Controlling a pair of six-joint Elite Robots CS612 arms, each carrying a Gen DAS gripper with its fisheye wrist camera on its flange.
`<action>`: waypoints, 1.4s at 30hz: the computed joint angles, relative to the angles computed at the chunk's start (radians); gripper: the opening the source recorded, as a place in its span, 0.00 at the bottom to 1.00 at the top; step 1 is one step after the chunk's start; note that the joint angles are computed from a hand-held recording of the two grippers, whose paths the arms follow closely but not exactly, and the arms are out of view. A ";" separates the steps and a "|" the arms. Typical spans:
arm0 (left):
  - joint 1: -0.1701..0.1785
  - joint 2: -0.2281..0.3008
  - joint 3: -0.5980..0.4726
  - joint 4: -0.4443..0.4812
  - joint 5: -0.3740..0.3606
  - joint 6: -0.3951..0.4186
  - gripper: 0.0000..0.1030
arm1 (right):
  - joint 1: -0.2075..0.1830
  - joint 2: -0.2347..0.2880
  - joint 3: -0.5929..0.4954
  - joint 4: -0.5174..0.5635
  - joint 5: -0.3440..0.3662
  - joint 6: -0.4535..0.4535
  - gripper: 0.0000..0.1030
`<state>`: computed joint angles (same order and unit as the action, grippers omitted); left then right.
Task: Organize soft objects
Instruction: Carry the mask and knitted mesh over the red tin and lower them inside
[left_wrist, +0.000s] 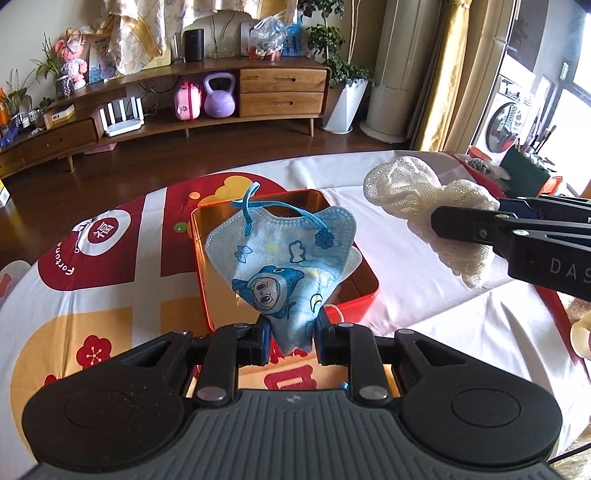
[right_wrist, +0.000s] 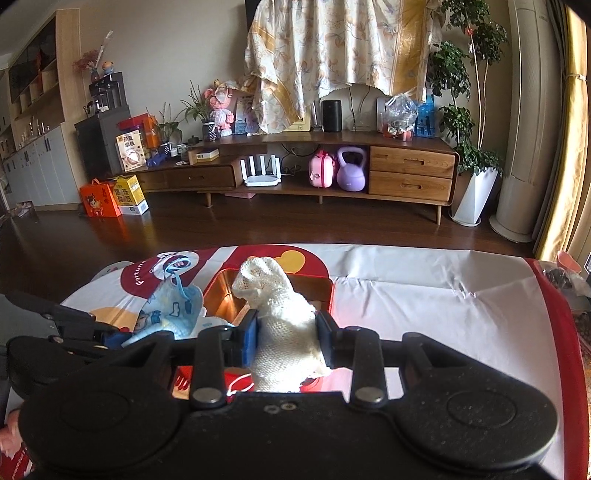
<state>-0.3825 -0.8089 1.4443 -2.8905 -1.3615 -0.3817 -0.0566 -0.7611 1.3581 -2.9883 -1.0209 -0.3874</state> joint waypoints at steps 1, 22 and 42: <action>0.002 0.006 -0.009 0.008 -0.001 0.000 0.21 | 0.003 0.007 -0.011 0.007 -0.003 0.001 0.31; 0.032 0.142 -0.204 0.178 -0.030 0.012 0.21 | 0.053 0.156 -0.232 0.167 -0.083 0.024 0.32; 0.052 0.211 -0.293 0.249 -0.086 0.001 0.21 | 0.074 0.229 -0.327 0.259 -0.136 0.002 0.34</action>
